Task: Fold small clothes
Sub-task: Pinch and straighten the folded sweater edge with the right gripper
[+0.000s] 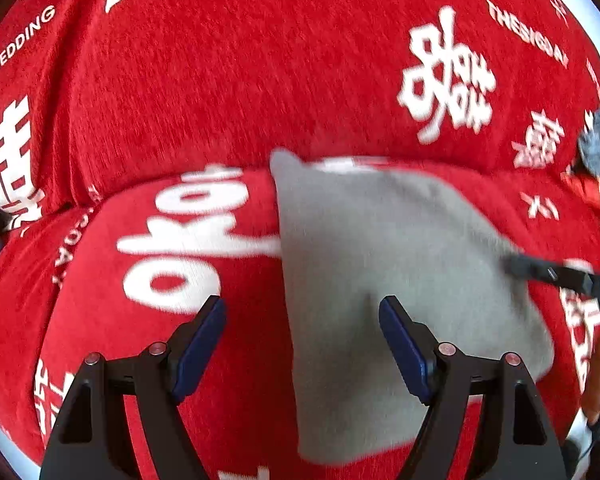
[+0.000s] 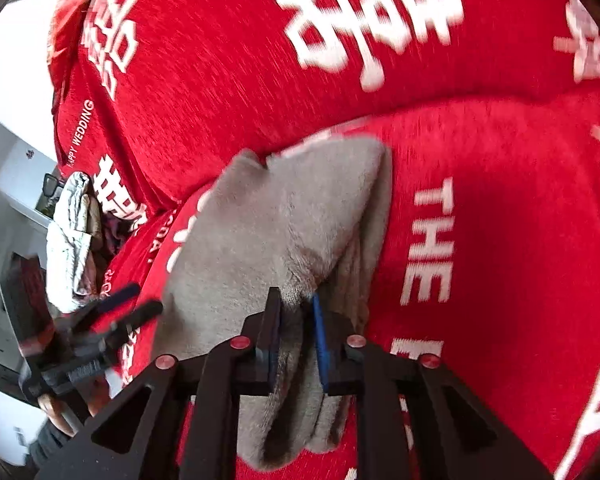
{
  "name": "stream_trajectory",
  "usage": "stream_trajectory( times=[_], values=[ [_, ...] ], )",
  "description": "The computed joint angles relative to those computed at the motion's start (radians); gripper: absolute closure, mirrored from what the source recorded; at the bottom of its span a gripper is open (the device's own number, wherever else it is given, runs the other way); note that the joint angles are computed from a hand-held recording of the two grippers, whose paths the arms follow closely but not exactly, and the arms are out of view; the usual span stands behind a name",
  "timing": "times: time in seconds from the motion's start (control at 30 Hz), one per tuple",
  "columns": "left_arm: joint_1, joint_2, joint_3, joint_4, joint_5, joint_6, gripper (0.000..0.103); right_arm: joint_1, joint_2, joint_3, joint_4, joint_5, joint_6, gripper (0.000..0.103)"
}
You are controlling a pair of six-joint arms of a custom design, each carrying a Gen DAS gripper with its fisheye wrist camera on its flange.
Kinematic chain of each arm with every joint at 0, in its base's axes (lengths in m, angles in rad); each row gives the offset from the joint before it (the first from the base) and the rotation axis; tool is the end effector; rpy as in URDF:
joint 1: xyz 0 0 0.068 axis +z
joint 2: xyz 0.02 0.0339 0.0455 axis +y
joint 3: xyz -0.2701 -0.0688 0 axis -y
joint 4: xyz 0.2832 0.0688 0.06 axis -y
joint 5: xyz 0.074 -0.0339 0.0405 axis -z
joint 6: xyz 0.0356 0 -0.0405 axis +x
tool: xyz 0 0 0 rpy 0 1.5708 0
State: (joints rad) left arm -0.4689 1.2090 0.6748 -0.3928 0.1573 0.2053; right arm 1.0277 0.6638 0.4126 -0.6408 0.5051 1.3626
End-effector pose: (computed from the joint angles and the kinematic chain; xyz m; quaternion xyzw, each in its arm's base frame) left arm 0.2332 -0.1244 0.1863 0.3363 0.8843 -0.1153 0.3029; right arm 0.0987 0.1302 0.1858 0.2342 0.8864 0.2134 0.3375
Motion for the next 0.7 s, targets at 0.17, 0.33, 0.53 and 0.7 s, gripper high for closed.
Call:
stream_trajectory(
  times=[0.17, 0.33, 0.53, 0.7],
  values=[
    [-0.054, 0.257, 0.182, -0.002, -0.047, -0.072, 0.023, -0.046, 0.073, 0.044, 0.135, -0.003, -0.131, 0.029],
    [-0.102, 0.432, 0.255, 0.043, -0.176, -0.104, 0.007, -0.301, 0.247, 0.004, 0.327, -0.271, -0.227, 0.036],
    [-0.074, 0.385, 0.21, 0.077, -0.152, -0.068, 0.0, -0.324, 0.141, -0.065, 0.261, -0.271, -0.146, 0.072],
    [-0.019, 0.11, 0.022, 0.063, -0.04, 0.015, 0.0, 0.123, 0.175, 0.118, -0.027, 0.078, 0.007, 0.061]
  ],
)
